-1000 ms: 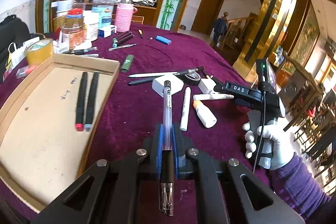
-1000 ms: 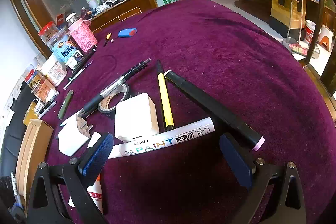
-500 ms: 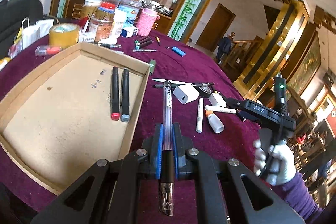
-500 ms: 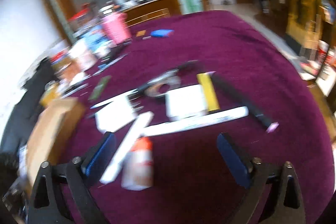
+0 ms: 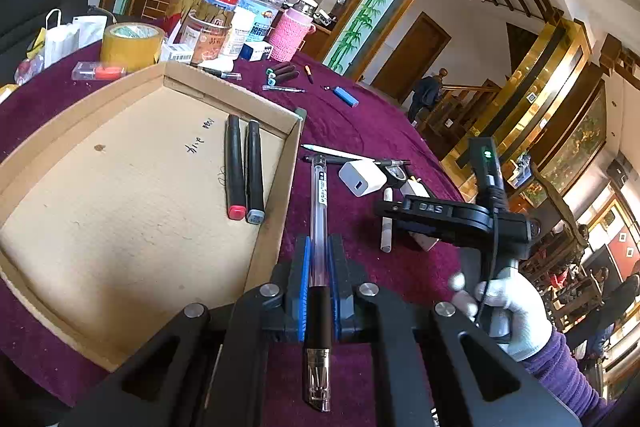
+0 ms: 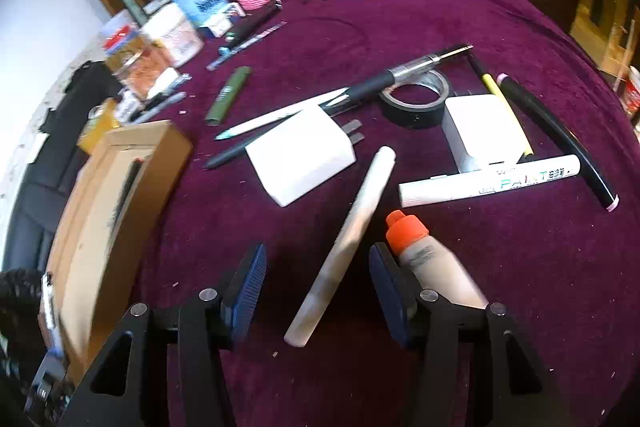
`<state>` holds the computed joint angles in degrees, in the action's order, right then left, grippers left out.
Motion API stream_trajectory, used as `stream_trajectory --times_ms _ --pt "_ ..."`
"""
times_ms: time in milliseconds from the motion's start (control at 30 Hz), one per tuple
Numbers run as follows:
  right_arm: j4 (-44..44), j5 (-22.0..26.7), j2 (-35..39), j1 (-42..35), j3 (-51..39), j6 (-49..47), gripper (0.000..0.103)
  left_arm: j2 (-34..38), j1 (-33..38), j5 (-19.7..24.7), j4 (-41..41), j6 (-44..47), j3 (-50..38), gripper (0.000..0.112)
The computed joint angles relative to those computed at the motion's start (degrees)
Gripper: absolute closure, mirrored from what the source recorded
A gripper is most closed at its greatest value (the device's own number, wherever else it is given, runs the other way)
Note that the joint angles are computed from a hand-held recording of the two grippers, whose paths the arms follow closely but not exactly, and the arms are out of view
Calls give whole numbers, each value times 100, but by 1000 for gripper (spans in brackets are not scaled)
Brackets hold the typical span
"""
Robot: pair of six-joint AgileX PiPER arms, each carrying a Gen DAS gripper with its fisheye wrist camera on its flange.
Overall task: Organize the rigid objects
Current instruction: 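Carry the pen to the tray while the right tool grasps the white marker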
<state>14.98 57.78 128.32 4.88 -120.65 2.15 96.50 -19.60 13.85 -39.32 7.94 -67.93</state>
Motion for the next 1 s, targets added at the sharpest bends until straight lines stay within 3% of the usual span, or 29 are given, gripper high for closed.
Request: stream_trajectory --times_ms 133,200,267,433,633,767,833,900,1000 --pt "-920 -47 248 300 -420 619 49 140 33 125 -238 233 -76 104" --pt "-1310 -164 229 417 -352 839 60 104 41 102 -149 168 -30 104" --pt "-1322 -537 17 385 112 828 81 43 67 69 -52 78 34 104" --pt "347 -1188 -445 -171 1176 -265 89 98 169 127 -99 26 -8 104" --pt "2444 -1276 -907 -662 2158 -1910 89 42 200 101 240 -322 0 104" --pt "3411 -924 -1053 -760 2292 -2536 90 -67 377 219 269 -390 -22 104" --pt "3660 -652 -1020 -710 2117 -2586 90 -143 489 308 799 -829 -81 104" --pt "3828 -429 -976 -628 1926 -2589 90 -117 647 526 1182 -1105 -251 104" --pt "3958 -47 -719 -426 1334 -2393 89 85 980 989 1046 -960 -634 104"
